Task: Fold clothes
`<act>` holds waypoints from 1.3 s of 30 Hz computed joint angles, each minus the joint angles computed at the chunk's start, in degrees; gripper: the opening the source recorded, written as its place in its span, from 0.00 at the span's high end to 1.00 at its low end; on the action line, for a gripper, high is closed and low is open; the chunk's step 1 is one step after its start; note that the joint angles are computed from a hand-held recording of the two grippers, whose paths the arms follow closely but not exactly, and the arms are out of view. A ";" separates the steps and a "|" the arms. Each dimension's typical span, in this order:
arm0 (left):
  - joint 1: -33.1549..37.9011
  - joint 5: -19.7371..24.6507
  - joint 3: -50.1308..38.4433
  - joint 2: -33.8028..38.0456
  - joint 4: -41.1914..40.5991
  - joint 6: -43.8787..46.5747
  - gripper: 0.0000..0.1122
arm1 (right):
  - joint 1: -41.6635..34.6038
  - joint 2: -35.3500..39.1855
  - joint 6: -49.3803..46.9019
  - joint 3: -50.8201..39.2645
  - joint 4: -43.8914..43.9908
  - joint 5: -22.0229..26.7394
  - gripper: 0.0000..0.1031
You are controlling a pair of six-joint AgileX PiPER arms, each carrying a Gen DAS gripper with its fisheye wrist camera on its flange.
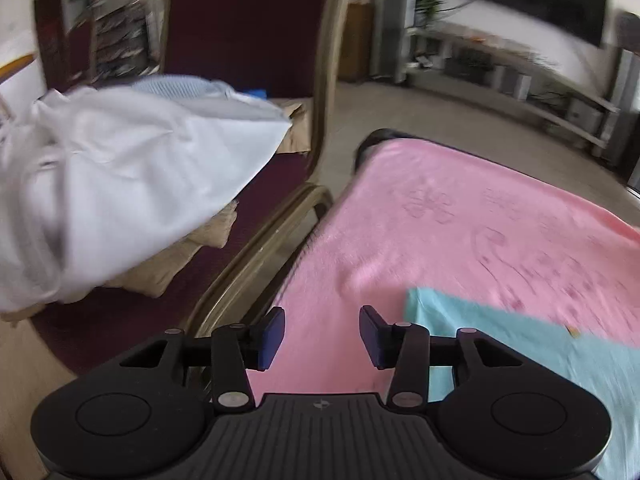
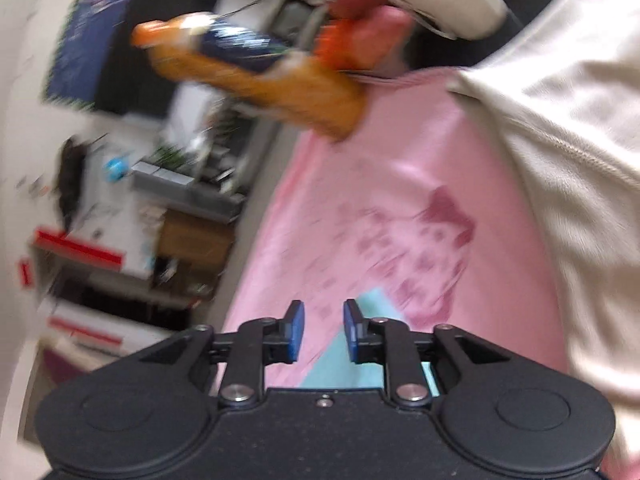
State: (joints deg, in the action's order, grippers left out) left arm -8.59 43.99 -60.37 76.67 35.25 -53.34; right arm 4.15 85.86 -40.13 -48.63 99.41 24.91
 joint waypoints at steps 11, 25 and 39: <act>-12.60 2.36 12.25 -14.08 -7.84 7.26 0.57 | -0.04 -18.98 13.17 14.26 -19.87 8.96 0.63; -23.44 4.25 10.51 -2.63 -0.97 3.14 0.53 | 15.76 -8.52 34.25 6.81 -41.45 -3.70 0.79; -20.38 7.23 10.50 -4.03 -6.65 6.13 0.42 | 5.23 -19.57 22.83 15.41 -31.56 7.99 0.51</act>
